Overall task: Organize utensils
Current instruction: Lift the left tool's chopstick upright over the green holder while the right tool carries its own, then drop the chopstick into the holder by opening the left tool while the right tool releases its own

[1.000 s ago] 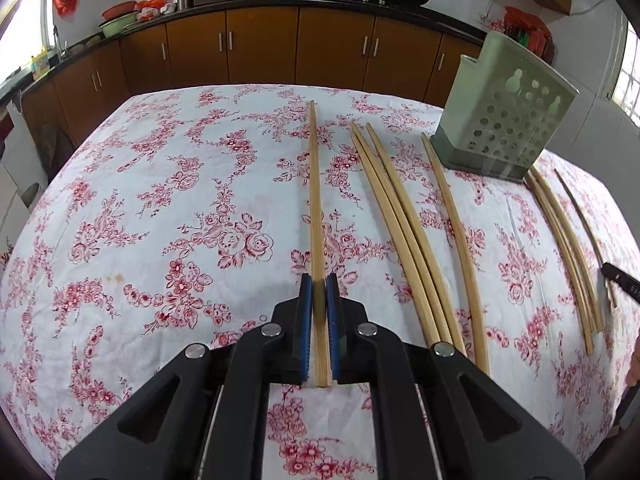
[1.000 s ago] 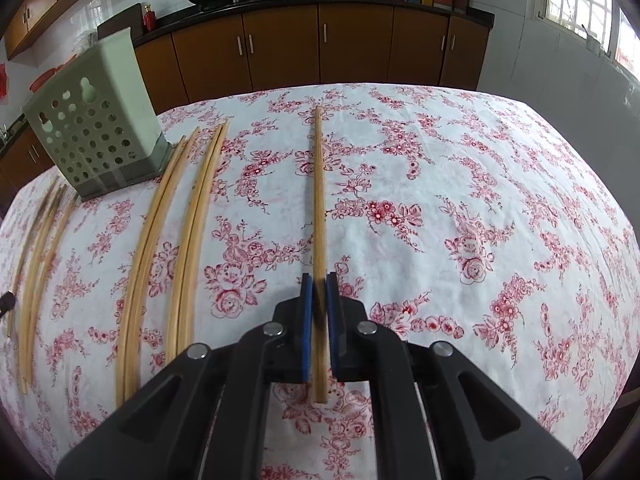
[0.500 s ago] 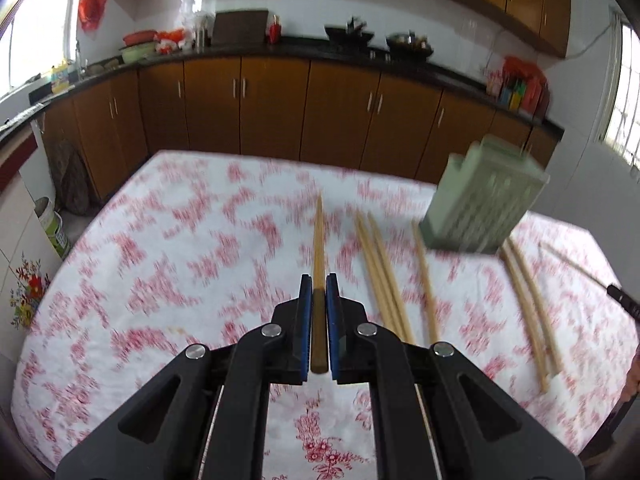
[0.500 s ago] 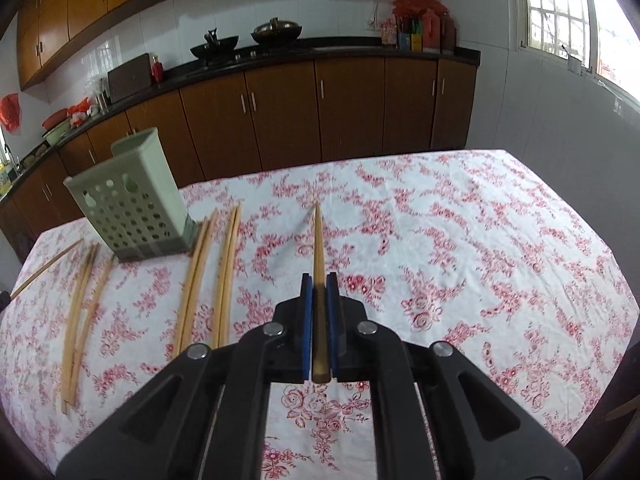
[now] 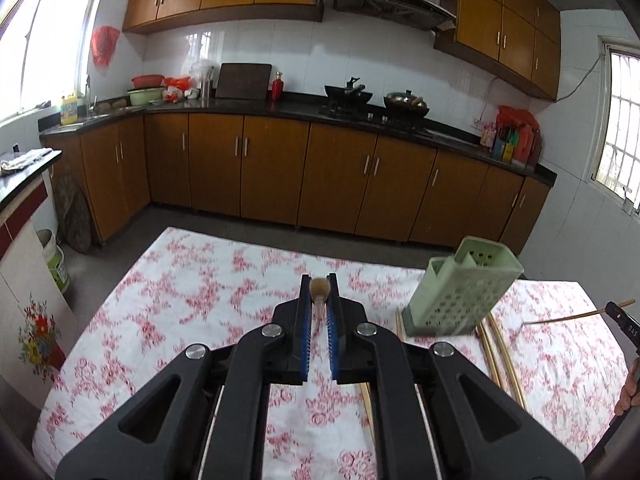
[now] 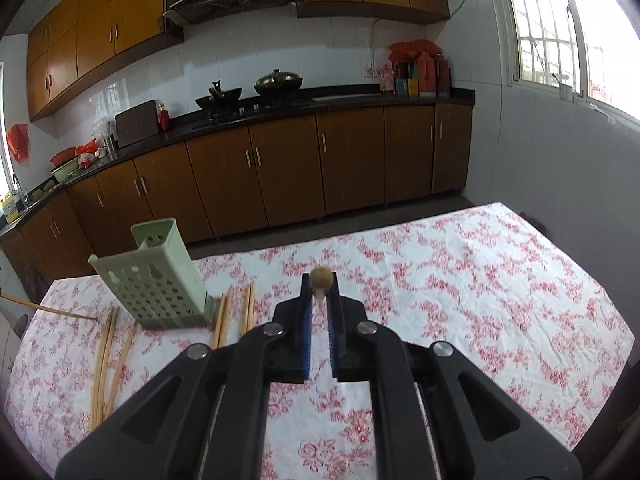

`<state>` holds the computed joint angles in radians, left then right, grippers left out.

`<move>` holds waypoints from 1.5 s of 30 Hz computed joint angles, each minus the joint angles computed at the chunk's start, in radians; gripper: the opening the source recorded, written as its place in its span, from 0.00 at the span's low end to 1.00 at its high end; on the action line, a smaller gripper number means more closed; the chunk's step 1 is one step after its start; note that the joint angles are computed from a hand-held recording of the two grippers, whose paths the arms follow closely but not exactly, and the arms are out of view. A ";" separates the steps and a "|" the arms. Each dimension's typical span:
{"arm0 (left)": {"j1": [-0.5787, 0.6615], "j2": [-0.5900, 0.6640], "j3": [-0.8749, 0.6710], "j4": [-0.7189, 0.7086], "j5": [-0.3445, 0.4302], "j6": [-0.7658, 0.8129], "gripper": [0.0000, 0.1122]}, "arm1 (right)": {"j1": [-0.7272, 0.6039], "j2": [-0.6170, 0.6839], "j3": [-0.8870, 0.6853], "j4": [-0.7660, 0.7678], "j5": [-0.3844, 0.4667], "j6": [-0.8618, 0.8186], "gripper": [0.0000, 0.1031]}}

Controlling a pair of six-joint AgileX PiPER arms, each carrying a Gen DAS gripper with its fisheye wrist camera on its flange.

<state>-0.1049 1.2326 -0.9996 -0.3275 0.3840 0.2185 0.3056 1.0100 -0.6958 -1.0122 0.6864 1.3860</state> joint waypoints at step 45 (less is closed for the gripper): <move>-0.371 0.249 -0.404 0.553 0.020 -0.633 0.07 | 0.001 0.336 -0.524 0.217 -0.180 -0.313 0.15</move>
<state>-0.4761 1.4811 -1.4040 0.2251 0.4044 -0.4141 0.3063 1.3463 -1.2198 -0.7947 0.5067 1.0726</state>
